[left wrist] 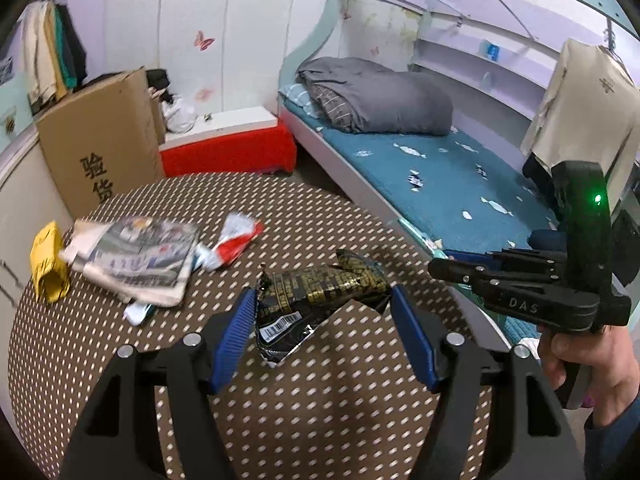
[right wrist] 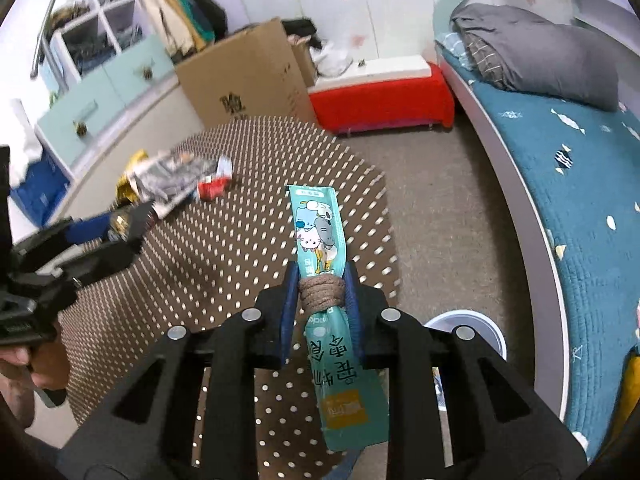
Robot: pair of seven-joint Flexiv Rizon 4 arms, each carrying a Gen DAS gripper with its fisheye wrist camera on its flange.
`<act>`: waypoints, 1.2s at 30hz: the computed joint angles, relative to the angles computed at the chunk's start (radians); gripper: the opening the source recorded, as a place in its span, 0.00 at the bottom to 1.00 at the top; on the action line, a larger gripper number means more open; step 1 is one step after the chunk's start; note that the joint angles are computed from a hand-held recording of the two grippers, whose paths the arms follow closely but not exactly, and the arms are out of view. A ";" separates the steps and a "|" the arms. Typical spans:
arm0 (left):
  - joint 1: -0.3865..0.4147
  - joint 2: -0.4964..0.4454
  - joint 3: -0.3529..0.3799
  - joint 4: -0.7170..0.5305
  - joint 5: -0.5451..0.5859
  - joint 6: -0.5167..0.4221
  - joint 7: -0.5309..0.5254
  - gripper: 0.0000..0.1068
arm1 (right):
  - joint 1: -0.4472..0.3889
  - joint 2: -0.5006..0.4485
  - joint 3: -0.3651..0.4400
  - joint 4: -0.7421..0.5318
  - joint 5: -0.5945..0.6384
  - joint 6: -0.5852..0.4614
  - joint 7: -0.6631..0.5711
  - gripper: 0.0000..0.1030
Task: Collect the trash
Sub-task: 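Carry the tube and snack wrapper to the wastebasket, then open both tools over the wastebasket to drop the tube and wrapper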
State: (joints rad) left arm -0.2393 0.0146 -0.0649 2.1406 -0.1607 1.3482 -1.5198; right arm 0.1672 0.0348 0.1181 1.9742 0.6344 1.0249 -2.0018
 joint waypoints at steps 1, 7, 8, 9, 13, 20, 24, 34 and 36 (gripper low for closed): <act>-0.001 -0.006 -0.005 -0.014 0.008 -0.003 -0.004 0.63 | -0.006 0.003 -0.009 -0.010 0.024 -0.008 -0.010 0.22; -0.025 -0.072 -0.034 -0.121 0.043 -0.021 -0.014 0.63 | -0.053 -0.002 -0.052 -0.043 0.075 -0.004 -0.007 0.22; -0.032 -0.084 -0.037 -0.138 0.052 -0.024 -0.019 0.63 | -0.064 -0.012 -0.058 -0.046 0.070 0.001 0.006 0.22; -0.038 -0.099 -0.041 -0.158 0.056 -0.027 -0.018 0.63 | -0.074 -0.022 -0.062 -0.048 0.068 0.003 0.017 0.22; -0.064 -0.154 -0.051 -0.226 0.068 -0.045 -0.012 0.63 | -0.121 -0.080 -0.070 -0.058 0.063 0.002 0.054 0.22; -0.117 -0.264 -0.050 -0.355 0.110 -0.112 -0.026 0.63 | -0.216 -0.222 -0.048 -0.102 0.093 -0.022 0.092 0.24; -0.148 -0.323 -0.046 -0.424 0.134 -0.162 -0.034 0.63 | -0.269 -0.314 -0.032 -0.142 0.099 -0.043 0.150 0.72; -0.205 -0.515 -0.055 -0.640 0.140 -0.351 0.018 0.63 | -0.394 -0.298 0.002 -0.123 0.187 -0.007 0.140 0.79; -0.215 -0.552 -0.058 -0.682 0.135 -0.386 0.034 0.64 | -0.406 -0.276 -0.006 -0.112 0.203 0.008 0.136 0.82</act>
State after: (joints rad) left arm -0.4543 -0.5379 -0.1227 1.4589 -0.0253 0.9623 -1.4861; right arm -0.2386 -0.2410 0.1120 1.8619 0.8374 1.0332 -1.8656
